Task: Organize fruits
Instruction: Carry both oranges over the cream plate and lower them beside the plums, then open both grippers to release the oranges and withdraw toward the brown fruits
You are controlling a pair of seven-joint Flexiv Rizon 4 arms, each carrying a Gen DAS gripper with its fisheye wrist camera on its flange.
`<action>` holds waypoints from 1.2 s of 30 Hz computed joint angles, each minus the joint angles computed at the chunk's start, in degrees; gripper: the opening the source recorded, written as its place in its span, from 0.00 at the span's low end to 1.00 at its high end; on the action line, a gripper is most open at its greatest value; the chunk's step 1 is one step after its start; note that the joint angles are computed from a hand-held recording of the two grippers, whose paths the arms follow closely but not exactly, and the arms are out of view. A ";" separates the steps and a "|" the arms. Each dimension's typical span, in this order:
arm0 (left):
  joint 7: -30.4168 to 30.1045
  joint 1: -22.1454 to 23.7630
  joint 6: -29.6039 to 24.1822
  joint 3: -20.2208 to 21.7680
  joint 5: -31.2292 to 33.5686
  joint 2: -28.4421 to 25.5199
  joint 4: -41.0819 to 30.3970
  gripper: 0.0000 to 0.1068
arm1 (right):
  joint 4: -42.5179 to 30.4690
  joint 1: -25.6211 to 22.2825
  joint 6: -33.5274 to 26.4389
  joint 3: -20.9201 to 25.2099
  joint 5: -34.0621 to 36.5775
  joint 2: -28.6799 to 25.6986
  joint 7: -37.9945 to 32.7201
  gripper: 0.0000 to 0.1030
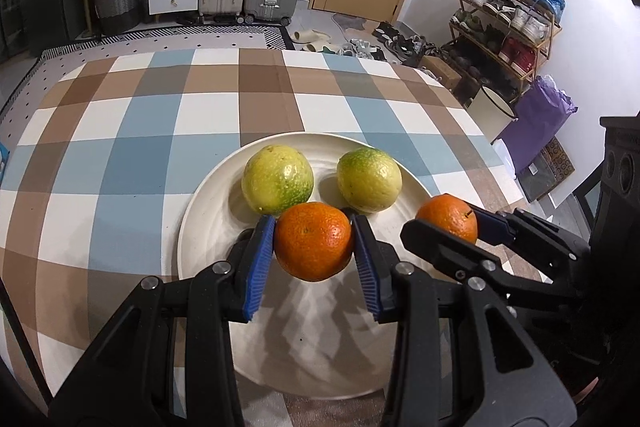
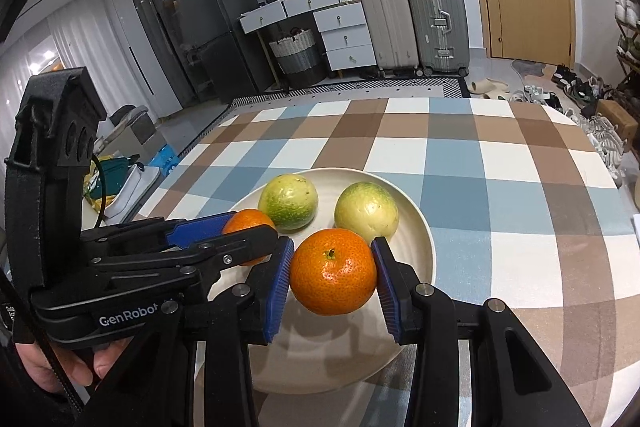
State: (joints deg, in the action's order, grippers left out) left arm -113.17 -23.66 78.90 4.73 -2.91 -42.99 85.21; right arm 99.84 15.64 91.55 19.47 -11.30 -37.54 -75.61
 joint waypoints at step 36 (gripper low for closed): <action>-1.65 -3.56 6.05 3.34 0.55 4.76 6.57 0.51 | 8.56 -0.77 9.07 -1.46 -2.05 5.50 7.00 0.57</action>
State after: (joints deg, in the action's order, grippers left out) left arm -114.82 -27.22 84.94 8.07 -2.36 -38.23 91.79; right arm 108.40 14.87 100.62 18.02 -13.35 -32.04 -68.61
